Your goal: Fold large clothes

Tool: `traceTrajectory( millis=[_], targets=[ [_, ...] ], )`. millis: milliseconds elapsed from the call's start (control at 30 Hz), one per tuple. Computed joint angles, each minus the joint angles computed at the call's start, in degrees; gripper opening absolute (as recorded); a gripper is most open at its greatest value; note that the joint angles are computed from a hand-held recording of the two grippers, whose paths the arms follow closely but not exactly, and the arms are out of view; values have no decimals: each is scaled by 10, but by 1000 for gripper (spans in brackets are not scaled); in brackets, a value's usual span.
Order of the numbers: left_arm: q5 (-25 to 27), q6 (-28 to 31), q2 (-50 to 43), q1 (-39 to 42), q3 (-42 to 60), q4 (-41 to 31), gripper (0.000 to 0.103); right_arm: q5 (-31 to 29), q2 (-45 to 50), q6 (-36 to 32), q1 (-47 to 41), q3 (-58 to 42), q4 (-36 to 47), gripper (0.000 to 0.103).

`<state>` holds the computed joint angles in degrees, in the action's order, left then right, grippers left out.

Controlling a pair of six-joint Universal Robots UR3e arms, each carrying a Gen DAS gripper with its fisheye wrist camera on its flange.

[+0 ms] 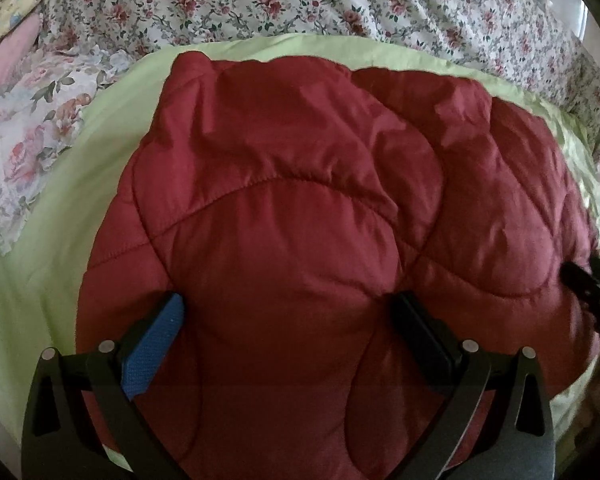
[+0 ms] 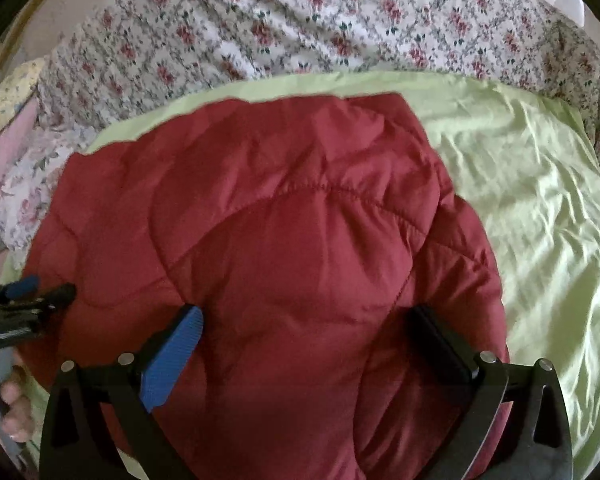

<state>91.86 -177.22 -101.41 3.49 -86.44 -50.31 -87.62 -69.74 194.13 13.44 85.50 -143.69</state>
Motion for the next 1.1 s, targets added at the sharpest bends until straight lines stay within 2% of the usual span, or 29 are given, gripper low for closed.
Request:
traceTrajectory(
  millis=[133, 300, 567, 767, 933, 1100],
  targets=[
    [-4, 2, 24, 9, -27, 12, 103, 4, 4, -3, -5, 4, -10, 103],
    [-3, 4, 8, 8, -27, 27, 103, 5, 5, -4, -6, 6, -13, 103],
    [-13, 7, 15, 15, -24, 16, 103, 3, -13, 5, 0, 1, 4, 103],
    [-9, 19, 103, 21, -93, 11, 103, 26, -117, 10, 11, 84, -21, 102],
    [-35, 33, 224, 39, -194, -11, 103, 57, -192, 5, 26, 132, 12, 103],
    [-20, 30, 303, 16, -265, -41, 103, 67, -229, 18, 53, 175, 55, 103]
  ],
)
